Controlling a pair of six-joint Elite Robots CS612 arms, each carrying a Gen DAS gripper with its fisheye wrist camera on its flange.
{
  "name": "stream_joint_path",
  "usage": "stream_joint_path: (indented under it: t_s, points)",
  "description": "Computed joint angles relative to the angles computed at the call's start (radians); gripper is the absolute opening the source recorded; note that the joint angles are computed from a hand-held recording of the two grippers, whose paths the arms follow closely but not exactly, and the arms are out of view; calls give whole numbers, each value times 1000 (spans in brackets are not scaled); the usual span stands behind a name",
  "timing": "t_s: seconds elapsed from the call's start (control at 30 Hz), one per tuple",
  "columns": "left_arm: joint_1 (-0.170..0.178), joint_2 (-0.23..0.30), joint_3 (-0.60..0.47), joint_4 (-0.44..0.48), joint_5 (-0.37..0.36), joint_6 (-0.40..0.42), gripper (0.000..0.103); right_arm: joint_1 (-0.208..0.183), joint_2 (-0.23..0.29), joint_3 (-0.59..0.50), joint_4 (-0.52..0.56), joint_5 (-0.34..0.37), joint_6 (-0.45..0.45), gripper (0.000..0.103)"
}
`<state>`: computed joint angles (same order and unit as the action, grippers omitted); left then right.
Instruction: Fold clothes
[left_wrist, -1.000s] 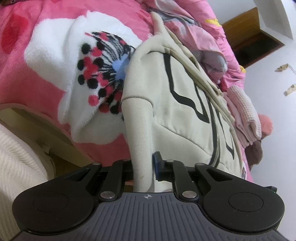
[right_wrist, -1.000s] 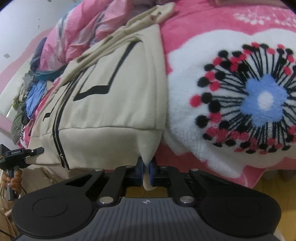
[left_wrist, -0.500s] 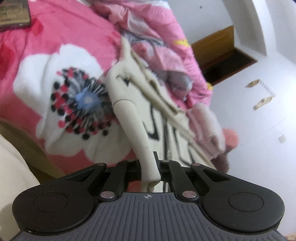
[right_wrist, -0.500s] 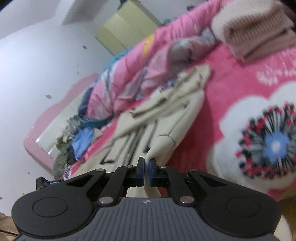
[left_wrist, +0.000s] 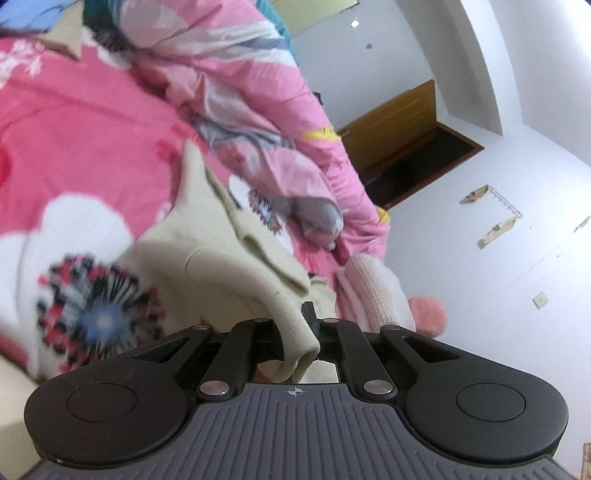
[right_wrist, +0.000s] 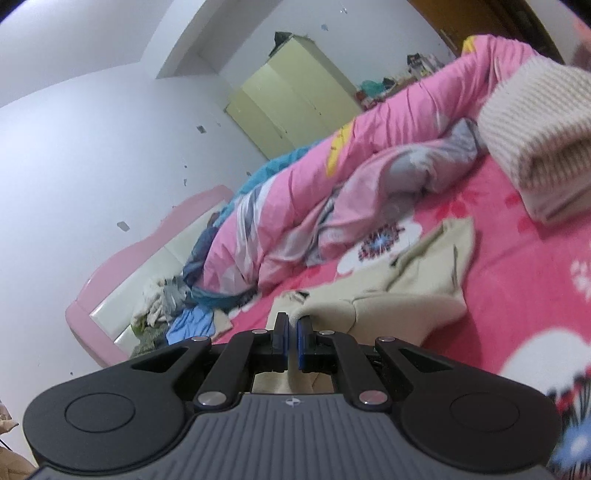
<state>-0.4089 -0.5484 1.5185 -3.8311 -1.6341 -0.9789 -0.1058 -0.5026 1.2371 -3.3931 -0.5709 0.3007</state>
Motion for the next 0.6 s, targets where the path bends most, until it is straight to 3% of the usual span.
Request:
stream_joint_path:
  t_s: [0.33,0.6]
  points:
    - [35,54,-159,109,-2,68,3,20,112,-248,73,-23,51,4]
    - [69,160,-383,263,-39,92,3,32,248,-515,224,-71,69,4]
